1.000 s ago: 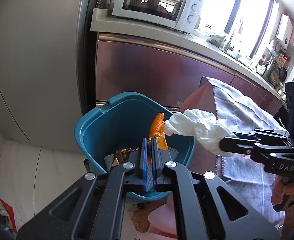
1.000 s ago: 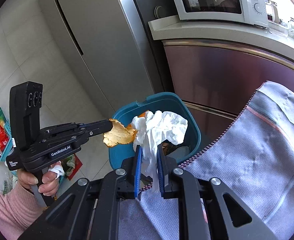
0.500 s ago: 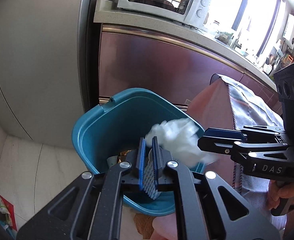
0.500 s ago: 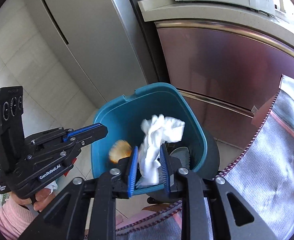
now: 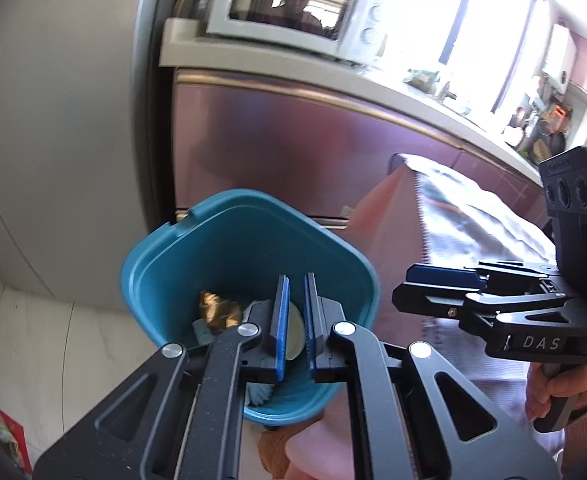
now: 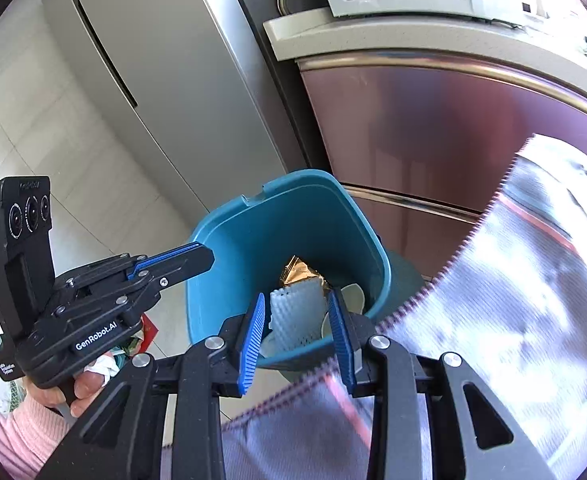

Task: Collect trash
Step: 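Open both tools to drop the orange peel and tissue into the bin, then move the left tool to a crumpled tissue while the right tool reaches a foam net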

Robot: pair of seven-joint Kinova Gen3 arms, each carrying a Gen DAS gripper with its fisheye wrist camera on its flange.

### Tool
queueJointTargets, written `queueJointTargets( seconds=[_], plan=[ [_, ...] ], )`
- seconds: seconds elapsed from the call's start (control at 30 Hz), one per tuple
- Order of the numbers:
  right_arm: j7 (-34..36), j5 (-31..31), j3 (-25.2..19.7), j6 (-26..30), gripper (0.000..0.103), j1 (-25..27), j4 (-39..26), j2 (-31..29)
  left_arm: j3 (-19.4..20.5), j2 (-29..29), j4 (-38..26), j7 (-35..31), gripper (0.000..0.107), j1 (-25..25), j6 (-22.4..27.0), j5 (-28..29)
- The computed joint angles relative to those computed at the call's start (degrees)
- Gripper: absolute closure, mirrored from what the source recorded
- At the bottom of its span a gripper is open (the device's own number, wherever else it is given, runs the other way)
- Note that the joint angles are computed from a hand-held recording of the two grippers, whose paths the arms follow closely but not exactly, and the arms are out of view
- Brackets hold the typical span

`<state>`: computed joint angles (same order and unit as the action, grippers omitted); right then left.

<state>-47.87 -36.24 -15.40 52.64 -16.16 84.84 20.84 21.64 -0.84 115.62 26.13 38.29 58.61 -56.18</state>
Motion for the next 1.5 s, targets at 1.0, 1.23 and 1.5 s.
queueJointTargets(
  seconds=[1.0, 1.23, 1.5],
  plan=[
    [25.0, -21.8, 19.9, 4.7, 0.061, 23.2, 20.7, -18.9, -6.7, 20.9, -28.2, -26.1, 0.078, 11.4, -16.5, -2.7],
    [24.3, -21.0, 21.2, 1.7, 0.058, 27.4, 19.6, -17.5, -7.8, 27.0, -38.4, -39.0, 0.075, 11.1, -17.5, 4.4],
    [20.4, -17.3, 20.2, -1.5, 0.057, 29.9, 16.0, -14.4, -9.9, 33.0, -49.9, -51.1, 0.073, 12.3, -14.3, 11.1]
  ],
)
